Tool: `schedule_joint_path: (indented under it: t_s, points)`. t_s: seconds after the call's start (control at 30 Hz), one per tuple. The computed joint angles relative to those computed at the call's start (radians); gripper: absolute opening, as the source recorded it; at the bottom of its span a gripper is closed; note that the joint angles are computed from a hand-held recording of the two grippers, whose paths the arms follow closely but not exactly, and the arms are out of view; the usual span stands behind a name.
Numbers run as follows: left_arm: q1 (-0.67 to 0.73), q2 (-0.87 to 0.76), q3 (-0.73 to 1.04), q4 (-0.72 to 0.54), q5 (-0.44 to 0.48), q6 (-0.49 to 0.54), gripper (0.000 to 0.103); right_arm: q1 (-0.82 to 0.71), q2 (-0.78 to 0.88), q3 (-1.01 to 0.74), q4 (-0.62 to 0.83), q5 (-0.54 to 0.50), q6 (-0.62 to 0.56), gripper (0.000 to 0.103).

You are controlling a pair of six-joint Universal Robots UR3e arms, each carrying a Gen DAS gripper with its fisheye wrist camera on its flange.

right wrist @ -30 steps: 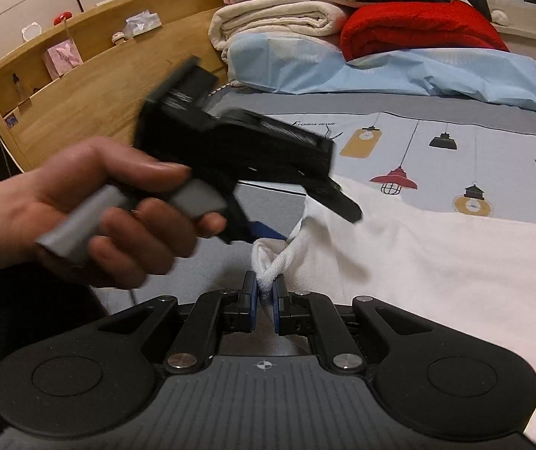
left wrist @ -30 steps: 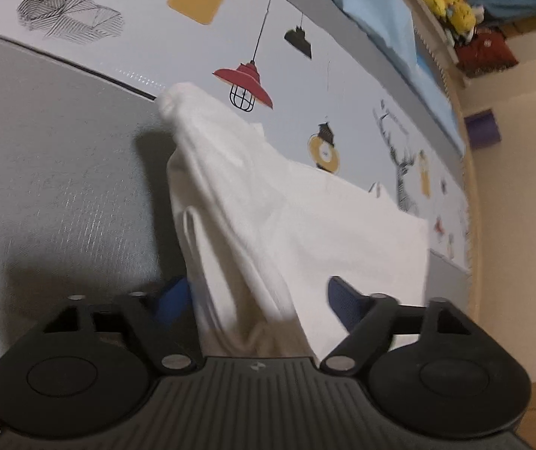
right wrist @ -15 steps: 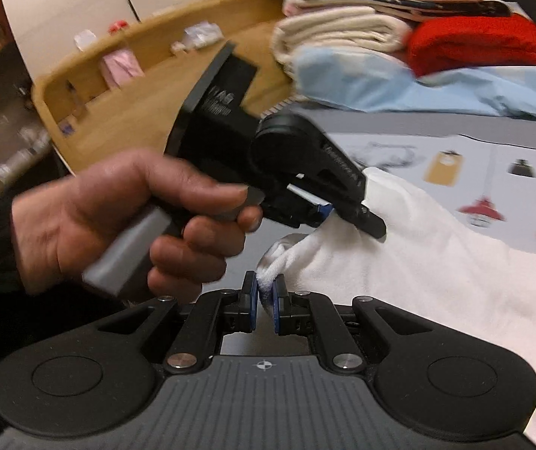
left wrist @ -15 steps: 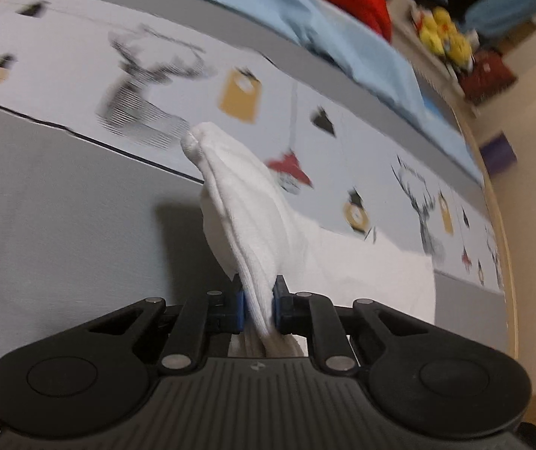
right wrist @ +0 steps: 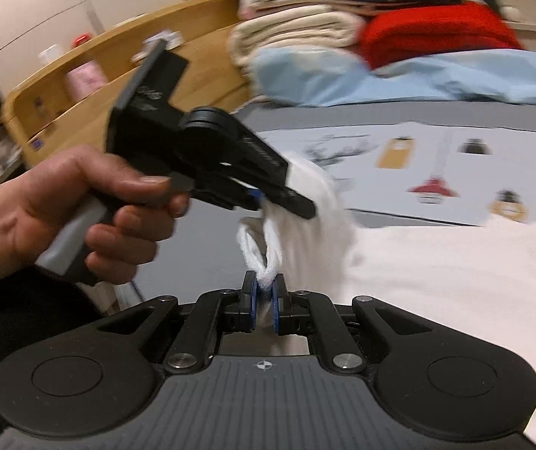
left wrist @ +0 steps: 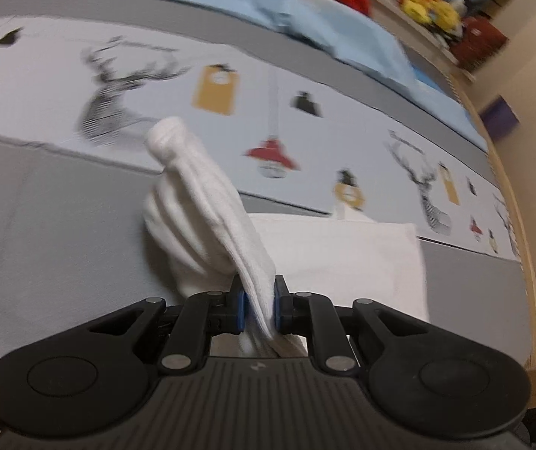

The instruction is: Fold small clothes

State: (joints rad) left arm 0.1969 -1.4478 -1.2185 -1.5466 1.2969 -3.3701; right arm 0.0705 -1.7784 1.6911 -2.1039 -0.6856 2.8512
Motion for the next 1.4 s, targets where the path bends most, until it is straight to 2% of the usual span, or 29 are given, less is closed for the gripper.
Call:
schedule_joint_path:
  t_s: [0.13, 0.23, 0.33, 0.43, 0.53, 0.6, 0.67, 0.77, 0.83, 0.9, 0.97, 1.0, 1.03, 1.07, 1.17, 1.27, 1.4]
  points:
    - [-0.183, -0.160, 0.106, 0.119, 0.038, -0.099, 0.014, -0.172, -0.133, 0.086, 0.082, -0.006, -0.053, 0.007]
    - [-0.310, -0.280, 0.208, 0.212, 0.061, -0.131, 0.016, -0.309, -0.245, 0.152, 0.137, -0.033, -0.094, 0.007]
    - [-0.372, -0.339, 0.238, 0.337, 0.002, -0.146, 0.022, -0.421, -0.339, 0.197, 0.162, -0.092, -0.117, 0.007]
    - [-0.386, -0.338, 0.194, 0.450, -0.058, -0.158, 0.024, -0.475, -0.372, 0.215, 0.187, -0.231, -0.106, 0.007]
    - [-0.399, -0.355, 0.222, 0.379, -0.029, -0.162, 0.024, -0.498, -0.325, 0.217, 0.226, -0.378, -0.047, 0.007]
    - [-0.393, -0.361, 0.238, 0.300, -0.012, -0.144, 0.024, -0.524, -0.274, 0.195, 0.303, -0.397, -0.042, 0.007]
    - [-0.385, -0.372, 0.263, 0.220, -0.002, -0.111, 0.024, -0.565, -0.269, 0.206, 0.342, -0.364, -0.044, 0.010]
    - [-0.366, -0.368, 0.262, 0.117, -0.011, -0.024, 0.024, -0.590, -0.261, 0.214, 0.322, -0.327, 0.033, 0.024]
    - [-0.367, -0.368, 0.262, 0.068, -0.020, 0.036, 0.024, -0.599, -0.233, 0.219, 0.283, -0.280, 0.061, 0.041]
    - [-0.365, -0.369, 0.259, 0.019, -0.050, 0.099, 0.024, -0.572, -0.173, 0.206, 0.233, -0.268, 0.086, 0.045]
    - [-0.374, -0.372, 0.248, -0.019, -0.071, 0.159, 0.024, -0.543, -0.077, 0.162, 0.261, -0.270, 0.065, 0.044]
    - [-0.389, -0.389, 0.263, -0.053, -0.060, 0.185, 0.024, -0.515, -0.040, 0.149, 0.248, -0.299, 0.078, 0.039]
    - [-0.411, -0.416, 0.289, -0.090, -0.029, 0.204, 0.024, -0.489, -0.026, 0.154, 0.232, -0.347, 0.085, 0.014]
    - [-0.434, -0.436, 0.307, -0.107, 0.006, 0.209, 0.024, -0.470, -0.011, 0.157, 0.214, -0.391, 0.095, 0.011]
    - [-0.468, -0.475, 0.308, -0.128, 0.097, 0.230, 0.023, -0.478, -0.011, 0.165, 0.229, -0.403, 0.118, 0.008]
    - [-0.452, -0.449, 0.255, -0.054, 0.086, 0.240, 0.023, -0.485, -0.013, 0.157, 0.285, -0.414, 0.149, 0.007]
    - [-0.423, -0.403, 0.163, -0.018, 0.070, 0.263, 0.024, -0.524, 0.002, 0.108, 0.481, -0.401, 0.182, 0.007]
